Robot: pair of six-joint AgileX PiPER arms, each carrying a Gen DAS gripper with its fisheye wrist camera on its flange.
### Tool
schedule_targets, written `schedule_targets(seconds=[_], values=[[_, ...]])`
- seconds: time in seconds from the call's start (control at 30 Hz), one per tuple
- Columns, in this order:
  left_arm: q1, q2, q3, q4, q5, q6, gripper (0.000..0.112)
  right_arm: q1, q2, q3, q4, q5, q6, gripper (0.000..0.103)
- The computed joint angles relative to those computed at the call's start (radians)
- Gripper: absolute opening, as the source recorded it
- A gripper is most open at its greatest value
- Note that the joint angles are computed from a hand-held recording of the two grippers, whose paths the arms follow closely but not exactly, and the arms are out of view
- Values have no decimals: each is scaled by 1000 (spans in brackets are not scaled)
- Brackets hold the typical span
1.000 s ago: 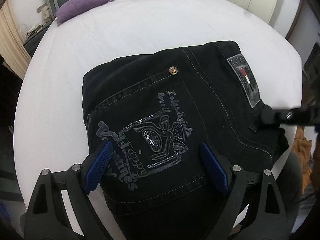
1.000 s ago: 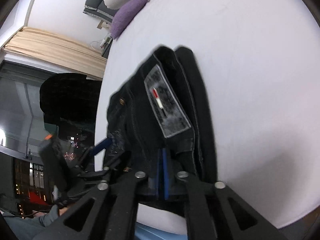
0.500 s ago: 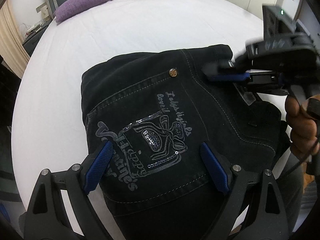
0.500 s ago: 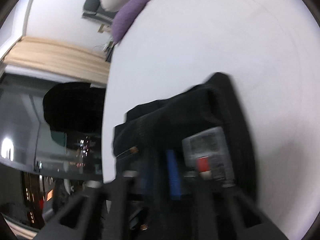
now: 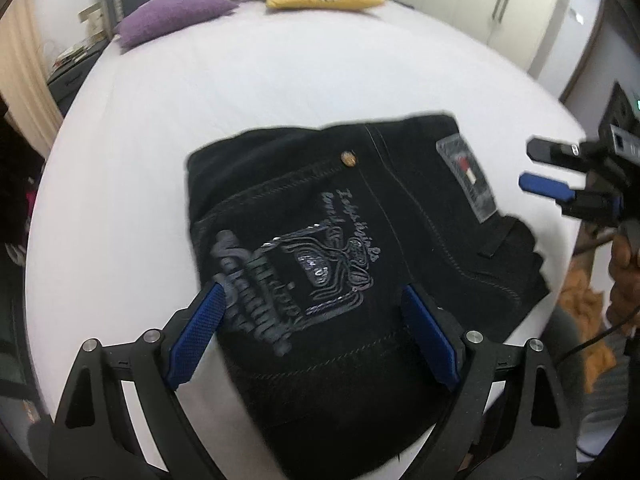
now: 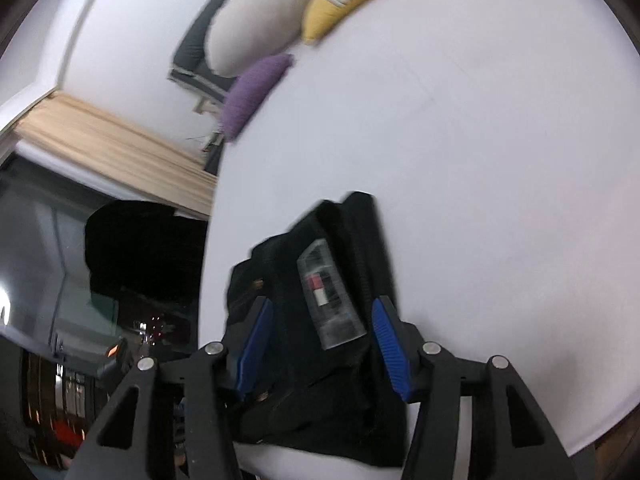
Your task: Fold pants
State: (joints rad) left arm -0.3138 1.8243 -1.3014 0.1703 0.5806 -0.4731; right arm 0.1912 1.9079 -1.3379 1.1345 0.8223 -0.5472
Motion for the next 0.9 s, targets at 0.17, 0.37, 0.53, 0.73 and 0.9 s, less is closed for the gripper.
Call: schedule_targets(seconds=[0.17,0.37,0.53,0.73,0.9], values=[[64,-38,0,-27,-18,28,90,53,38,-77,91,70,-73,56],[140,174,-196,-145,87,186,90,132,148,-109,-42,45,36,54],[172,198,-150,-256,11,250,95,127,114,7,63,-21,-115,47],[179,41,-13,-213,-44,147,94,67,24,22,75,13,-124,65],[277,2,65,-512,-28,422,94,6,75,-54,3,69,-52,68]])
